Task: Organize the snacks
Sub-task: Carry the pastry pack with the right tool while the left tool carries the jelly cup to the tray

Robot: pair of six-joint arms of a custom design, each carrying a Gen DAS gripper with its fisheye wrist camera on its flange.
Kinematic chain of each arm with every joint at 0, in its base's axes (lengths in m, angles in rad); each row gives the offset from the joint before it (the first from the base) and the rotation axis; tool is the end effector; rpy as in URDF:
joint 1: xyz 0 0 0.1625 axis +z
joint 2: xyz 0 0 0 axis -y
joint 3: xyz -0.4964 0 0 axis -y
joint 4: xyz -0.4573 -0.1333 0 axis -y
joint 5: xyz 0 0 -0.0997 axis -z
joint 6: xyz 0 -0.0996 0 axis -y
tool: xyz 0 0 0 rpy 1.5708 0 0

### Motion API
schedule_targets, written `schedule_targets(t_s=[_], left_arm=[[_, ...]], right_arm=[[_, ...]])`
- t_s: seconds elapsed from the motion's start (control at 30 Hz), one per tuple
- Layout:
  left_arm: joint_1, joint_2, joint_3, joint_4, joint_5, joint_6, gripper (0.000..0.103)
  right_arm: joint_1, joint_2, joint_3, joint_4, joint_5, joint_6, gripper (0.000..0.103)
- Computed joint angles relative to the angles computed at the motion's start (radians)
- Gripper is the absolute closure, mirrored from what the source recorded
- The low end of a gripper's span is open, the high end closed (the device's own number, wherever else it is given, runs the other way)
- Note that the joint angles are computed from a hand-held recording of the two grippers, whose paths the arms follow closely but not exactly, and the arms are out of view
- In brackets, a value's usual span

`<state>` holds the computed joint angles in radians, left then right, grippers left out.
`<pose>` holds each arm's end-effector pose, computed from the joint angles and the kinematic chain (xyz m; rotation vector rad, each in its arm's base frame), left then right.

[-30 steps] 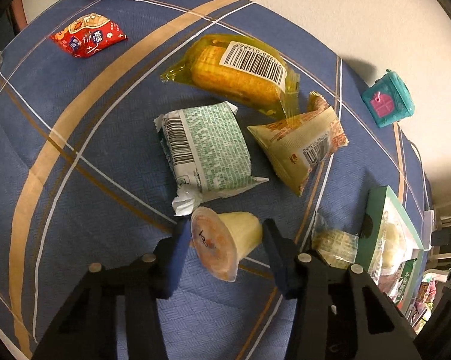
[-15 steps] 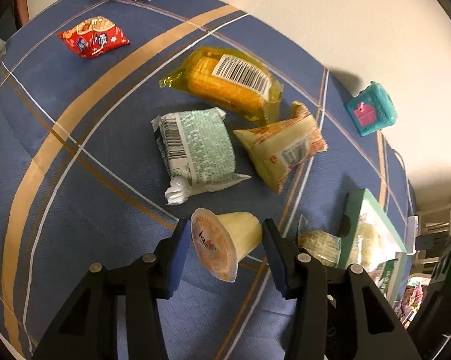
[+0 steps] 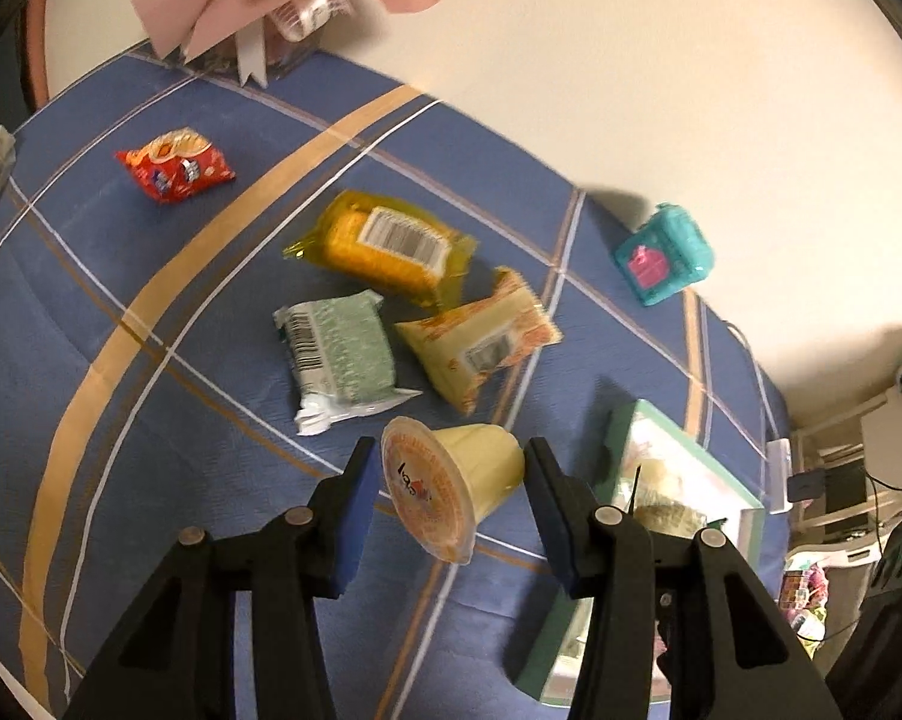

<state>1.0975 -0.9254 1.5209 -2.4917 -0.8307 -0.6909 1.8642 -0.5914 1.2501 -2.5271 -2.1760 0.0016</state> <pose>-0.1840 -0.7991 0.2647 -0.4385 2.5184 -0.8939 0.3316 -0.8327 0.1103 0.2520 -2.5334 0.4938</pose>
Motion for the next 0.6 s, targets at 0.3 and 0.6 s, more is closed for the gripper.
schedule_targets(t_s=[0.3,0.6], left_arm=[[-0.031,0.061,-0.055,-0.005,-0.025,0.085,0.053],[-0.079,0.147,-0.130,0.054,-0.059,0.195,0.053]], right_arm=[[-0.017,-0.083,0.084,-0.065,-0.028,0.047,0.049],[-0.069,-0.135,0.095,-0.091,-0.138,0.125,0.049]])
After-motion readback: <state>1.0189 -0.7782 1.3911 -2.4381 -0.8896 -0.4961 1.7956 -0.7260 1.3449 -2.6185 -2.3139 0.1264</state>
